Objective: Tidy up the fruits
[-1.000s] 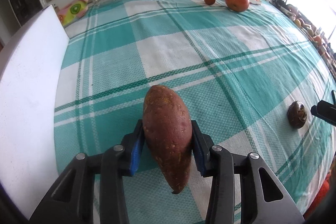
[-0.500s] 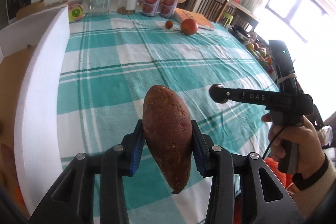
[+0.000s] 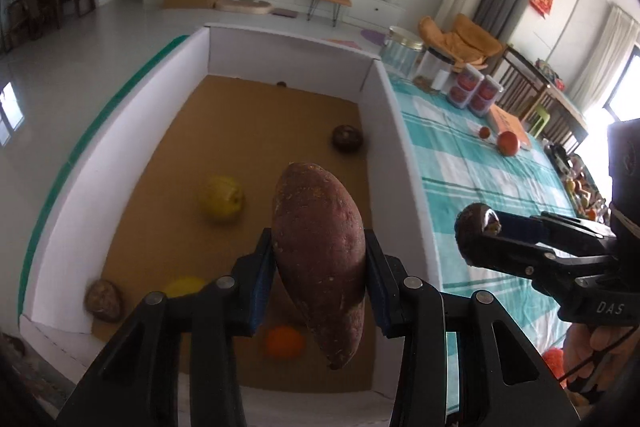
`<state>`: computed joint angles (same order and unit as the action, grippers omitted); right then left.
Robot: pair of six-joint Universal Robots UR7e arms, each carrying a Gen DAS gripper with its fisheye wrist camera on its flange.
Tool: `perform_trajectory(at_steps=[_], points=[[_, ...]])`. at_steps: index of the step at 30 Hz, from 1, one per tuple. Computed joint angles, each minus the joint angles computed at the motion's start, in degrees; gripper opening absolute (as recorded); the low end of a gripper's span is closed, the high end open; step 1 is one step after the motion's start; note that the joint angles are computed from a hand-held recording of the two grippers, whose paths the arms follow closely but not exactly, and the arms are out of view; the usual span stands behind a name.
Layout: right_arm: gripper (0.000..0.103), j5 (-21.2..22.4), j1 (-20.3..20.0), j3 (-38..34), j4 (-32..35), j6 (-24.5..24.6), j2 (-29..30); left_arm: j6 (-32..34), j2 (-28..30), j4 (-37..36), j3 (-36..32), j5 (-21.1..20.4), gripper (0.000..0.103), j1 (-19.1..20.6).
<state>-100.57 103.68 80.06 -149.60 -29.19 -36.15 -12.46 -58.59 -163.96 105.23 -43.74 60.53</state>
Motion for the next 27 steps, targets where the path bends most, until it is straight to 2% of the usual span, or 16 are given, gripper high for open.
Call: perform_trajectory(at_steps=[3,5,6,7,8,9,11,14,16,18,21,23,27], points=[[0.047,-3.08,1.4,-3.05,-0.37,-1.99,4.31,-1.76,1.37,2.89,-1.64,4.66,0.043,1.77],[0.05,-4.68,1.72,-4.86,0.07,-1.98,6.26,-2.36,2.52,4.16,-2.69,7.16,0.048,2.33],[0.055,-4.77,1.6,-5.19,-0.01,-1.47,6.48,-2.08,3.04,3.42,-2.69,8.86,0.06,2.1],[0.066,-4.27,1.45,-4.7,-1.0,-0.77,6.1,-1.45,3.53,1.76,-2.34,10.69,0.074,1.55],[0.071,-2.85,1.13,-3.42,-2.94,-0.51,5.1,0.36,4.07,-1.7,-1.8,11.75,0.079,0.89],[0.072,-1.42,0.7,-1.85,-5.18,-0.69,3.86,2.23,4.48,-5.17,-1.23,12.15,0.084,0.26],[0.078,-0.94,-0.03,1.32,-10.31,-1.4,1.49,5.58,4.17,-9.61,-0.13,11.54,0.084,-0.56],[0.093,-2.44,-2.35,5.92,-18.01,-2.31,-1.38,9.47,4.96,-14.37,0.5,8.14,0.084,-2.16],[0.096,-4.84,-4.94,8.63,-22.43,-2.16,-2.71,10.98,5.62,-16.55,1.33,5.02,0.087,-3.57],[0.096,-10.23,-7.78,10.46,-26.93,-2.98,-2.85,12.74,6.27,-18.13,2.19,0.67,0.088,-4.81],[0.096,-19.93,-11.99,12.25,-34.23,-5.11,-2.45,14.69,8.18,-16.65,1.87,-6.03,0.089,-6.15],[0.096,-21.76,-14.87,14.1,-37.87,-4.83,-4.09,15.75,11.03,-14.85,-0.07,-9.19,0.09,-6.5],[0.096,-23.13,-18.53,16.03,-44.67,-4.79,-6.8,13.34,18.29,-9.59,-6.08,-12.08,0.09,-6.58]])
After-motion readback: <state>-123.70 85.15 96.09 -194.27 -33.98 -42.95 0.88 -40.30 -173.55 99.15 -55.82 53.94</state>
